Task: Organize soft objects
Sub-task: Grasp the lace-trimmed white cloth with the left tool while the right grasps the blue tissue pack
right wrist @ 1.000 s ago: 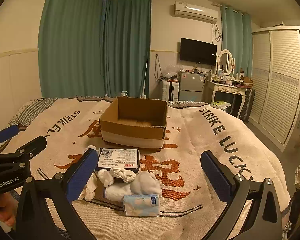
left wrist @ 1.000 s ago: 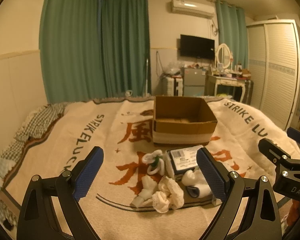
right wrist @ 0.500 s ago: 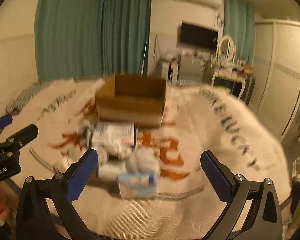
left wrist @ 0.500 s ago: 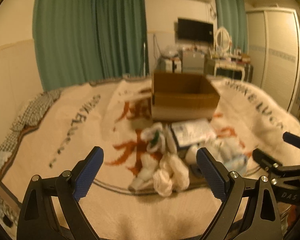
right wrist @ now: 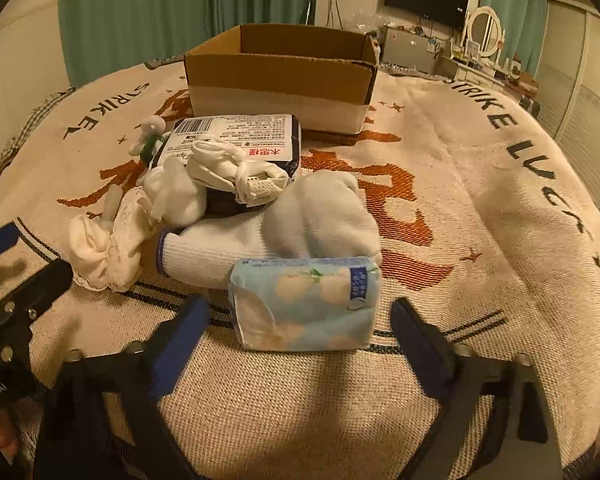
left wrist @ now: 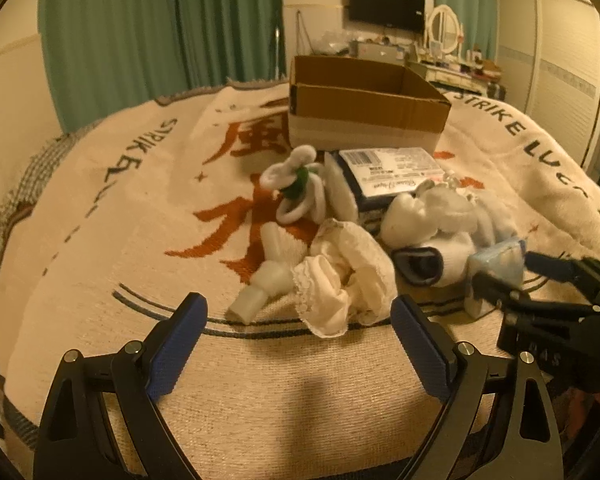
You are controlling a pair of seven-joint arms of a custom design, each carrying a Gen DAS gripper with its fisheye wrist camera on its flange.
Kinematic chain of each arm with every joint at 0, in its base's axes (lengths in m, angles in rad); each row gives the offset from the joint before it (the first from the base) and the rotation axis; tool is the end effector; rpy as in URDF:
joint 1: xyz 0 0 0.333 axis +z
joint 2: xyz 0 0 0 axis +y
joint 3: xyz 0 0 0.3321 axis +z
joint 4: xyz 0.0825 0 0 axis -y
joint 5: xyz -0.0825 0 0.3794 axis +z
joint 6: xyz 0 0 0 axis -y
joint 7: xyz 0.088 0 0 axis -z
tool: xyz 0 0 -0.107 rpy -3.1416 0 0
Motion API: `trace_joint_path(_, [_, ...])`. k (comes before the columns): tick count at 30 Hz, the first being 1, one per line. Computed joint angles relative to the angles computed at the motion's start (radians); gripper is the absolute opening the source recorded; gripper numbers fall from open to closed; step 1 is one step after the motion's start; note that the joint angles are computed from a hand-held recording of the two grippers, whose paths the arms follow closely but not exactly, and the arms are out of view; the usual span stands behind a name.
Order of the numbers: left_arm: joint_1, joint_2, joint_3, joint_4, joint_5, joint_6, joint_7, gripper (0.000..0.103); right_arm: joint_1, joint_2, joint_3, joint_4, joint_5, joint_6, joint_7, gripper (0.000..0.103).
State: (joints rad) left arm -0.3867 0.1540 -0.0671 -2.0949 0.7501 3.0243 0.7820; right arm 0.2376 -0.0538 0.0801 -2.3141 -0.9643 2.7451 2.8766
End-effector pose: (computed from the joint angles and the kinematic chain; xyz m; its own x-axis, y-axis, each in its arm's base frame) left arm 0.5219 -0.3096 0.4450 -0.3580 -0.9336 -0.0145 -0.6408 0.2569 -0.7234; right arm 0.4899 0.1959 0.4242 -0.1748 -0.9845 0.0155 -0.7456 0.1221 -0.6551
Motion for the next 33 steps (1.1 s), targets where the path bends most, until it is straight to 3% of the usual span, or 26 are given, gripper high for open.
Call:
trace_joint_path(1, [0.013, 0.003, -0.016, -0.001, -0.036, 0.006, 0.036, 0.093, 0.001, -0.001, -0.001, 0.000, 0.013, 0.002, -0.005, 0.067])
trace_joint_path(4, [0.024, 0.017, -0.048, 0.006, -0.135, 0.016, 0.138, 0.092, -0.013, -0.024, -0.013, -0.022, 0.044, 0.065, -0.019, 0.064])
trace_joint_path(6, [0.014, 0.038, -0.051, 0.025, -0.184, 0.010, 0.193, 0.087, -0.032, -0.047, -0.008, -0.028, -0.007, 0.083, 0.022, 0.051])
trace_joint_path(7, [-0.001, 0.053, -0.042, 0.042, -0.193, -0.003, 0.206, 0.087, -0.037, -0.050, -0.001, -0.021, -0.024, 0.071, 0.030, 0.038])
trace_joint_path(8, [-0.018, 0.068, -0.029, 0.060, -0.195, -0.016, 0.211, 0.087, -0.043, -0.054, 0.003, -0.017, -0.049, 0.061, 0.042, 0.037])
trace_joint_path(9, [-0.037, 0.086, -0.013, 0.081, -0.191, -0.032, 0.209, 0.086, -0.047, -0.054, 0.003, -0.015, -0.053, 0.066, 0.042, 0.037])
trace_joint_path(11, [-0.046, 0.112, -0.009, 0.111, -0.220, -0.061, 0.237, 0.073, -0.051, -0.045, -0.002, -0.015, -0.039, 0.089, 0.024, 0.037])
trace_joint_path(13, [-0.040, 0.128, -0.022, 0.128, -0.272, -0.084, 0.281, 0.065, -0.051, -0.033, -0.006, -0.014, -0.006, 0.097, -0.014, 0.037])
trace_joint_path(18, [-0.050, 0.118, -0.009, 0.104, -0.317, -0.066, 0.325, 0.045, -0.059, -0.039, -0.013, -0.039, 0.019, 0.147, -0.047, 0.038])
trace_joint_path(19, [-0.045, 0.115, -0.011, 0.098, -0.330, -0.059, 0.339, 0.042, -0.058, -0.041, -0.013, -0.045, 0.035, 0.152, -0.064, 0.044])
trace_joint_path(22, [-0.039, 0.093, -0.011, 0.066, -0.362, -0.036, 0.367, 0.041, -0.056, -0.038, -0.004, -0.047, 0.060, 0.144, -0.092, 0.079])
trace_joint_path(23, [-0.040, 0.085, -0.007, 0.055, -0.364, -0.026, 0.373, 0.038, -0.051, -0.031, 0.001, -0.041, 0.068, 0.129, -0.107, 0.080])
trace_joint_path(29, [-0.042, 0.041, 0.001, 0.004, -0.370, 0.020, 0.396, 0.032, -0.024, 0.013, 0.000, -0.005, 0.104, 0.042, -0.154, 0.080])
trace_joint_path(31, [-0.006, 0.031, -0.042, -0.010, -0.431, 0.030, 0.458, 0.031, -0.025, 0.017, -0.013, -0.015, 0.124, 0.069, -0.153, 0.080])
trace_joint_path(33, [0.035, 0.021, -0.095, -0.025, -0.522, 0.038, 0.542, 0.026, -0.031, 0.011, -0.023, -0.034, 0.129, 0.112, -0.135, 0.072])
